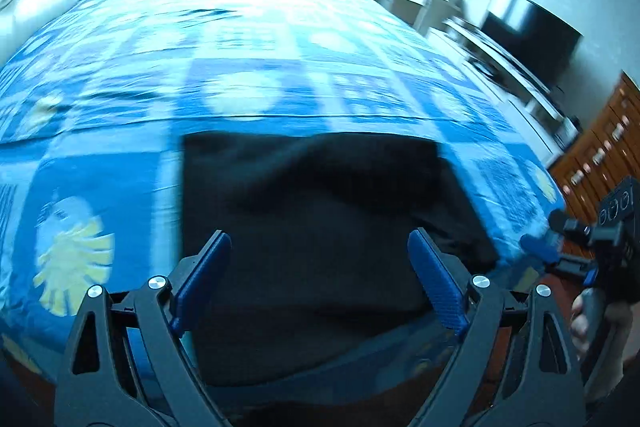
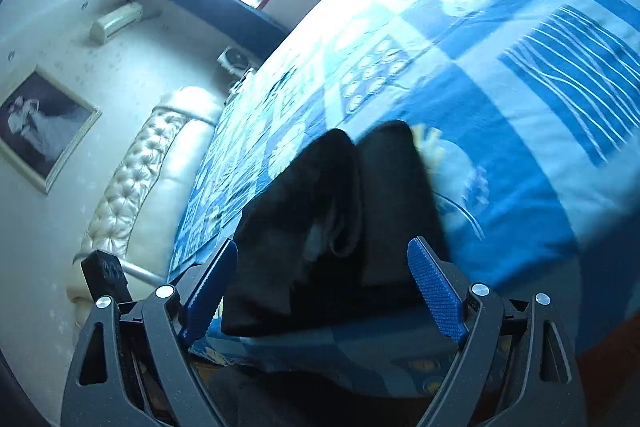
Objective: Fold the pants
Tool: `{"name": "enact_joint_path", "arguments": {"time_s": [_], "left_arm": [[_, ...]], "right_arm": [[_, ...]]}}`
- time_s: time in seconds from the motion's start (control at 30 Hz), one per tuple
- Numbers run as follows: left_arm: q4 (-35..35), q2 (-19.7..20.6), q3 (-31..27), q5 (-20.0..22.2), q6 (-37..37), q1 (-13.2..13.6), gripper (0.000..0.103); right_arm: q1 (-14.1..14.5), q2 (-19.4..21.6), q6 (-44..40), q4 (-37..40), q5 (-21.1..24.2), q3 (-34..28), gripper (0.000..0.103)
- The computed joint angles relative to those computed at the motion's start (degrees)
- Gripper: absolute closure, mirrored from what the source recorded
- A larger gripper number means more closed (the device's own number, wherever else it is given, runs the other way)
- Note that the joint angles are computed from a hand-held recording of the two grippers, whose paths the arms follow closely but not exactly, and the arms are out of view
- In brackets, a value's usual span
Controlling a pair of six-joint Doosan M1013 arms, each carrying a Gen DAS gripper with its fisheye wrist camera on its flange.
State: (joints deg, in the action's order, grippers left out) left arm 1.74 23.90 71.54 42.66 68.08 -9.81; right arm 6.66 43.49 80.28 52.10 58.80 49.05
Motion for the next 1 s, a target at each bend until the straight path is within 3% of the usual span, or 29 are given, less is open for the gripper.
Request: {"name": "enact_joint_path", "arguments": {"time_s": [0.13, 0.3, 0.47, 0.53, 0.57, 0.6, 0.63, 0.7, 0.77, 0.9, 1.0], "left_arm": [[3.11, -2.23, 4.04, -0.39, -6.66, 2.96, 0.013], [1.53, -4.41, 8.44, -1.13, -9.24, 5.82, 0.013], [-2.58, -5.23, 11.06, -2.18, -8.04, 7.61, 0.013], [-4.12, -5.34, 11.76, -2.43, -7.45, 7.79, 0.013], [-4.8, -5.28, 11.91, -2.42, -7.18, 7.8, 0.013], [-5.85, -5.23, 12.06, -2.35, -6.62, 7.85, 0.013], [-6.5, -5.13, 12.04, -2.3, -6.3, 7.81, 0.013], [-7.51, -5.2, 12.28, -2.3, -5.86, 7.84, 0.013], [-8.6, -5.28, 12.39, -2.37, -5.28, 7.86, 0.013], [-8.46, -5.36, 12.07, -2.31, -4.55, 7.51, 0.013], [-9.0, -5.26, 11.6, -2.33, -3.66, 7.27, 0.013]], "right_arm": [[1.27, 7.51, 5.41, -4.07, 7.4, -13.23, 0.017], [2.32, 14.15, 13.06, -9.39, 15.69, -25.54, 0.017], [2.69, 15.79, 13.4, -7.62, 19.93, -28.06, 0.018], [3.38, 16.44, 13.02, -10.89, 21.81, -30.11, 0.032], [3.59, 17.17, 13.4, -11.93, 23.48, -31.69, 0.059], [3.8, 18.61, 14.37, -12.66, 25.96, -34.59, 0.073], [4.15, 19.22, 14.28, -14.26, 27.18, -36.04, 0.075], [4.71, 19.42, 12.9, -16.93, 27.58, -37.2, 0.085], [4.66, 17.21, 10.29, -16.52, 24.74, -33.68, 0.088], [4.53, 12.62, 5.84, -17.2, 18.24, -27.33, 0.091], [4.19, 11.27, 4.45, -18.01, 16.46, -25.93, 0.091]]}}
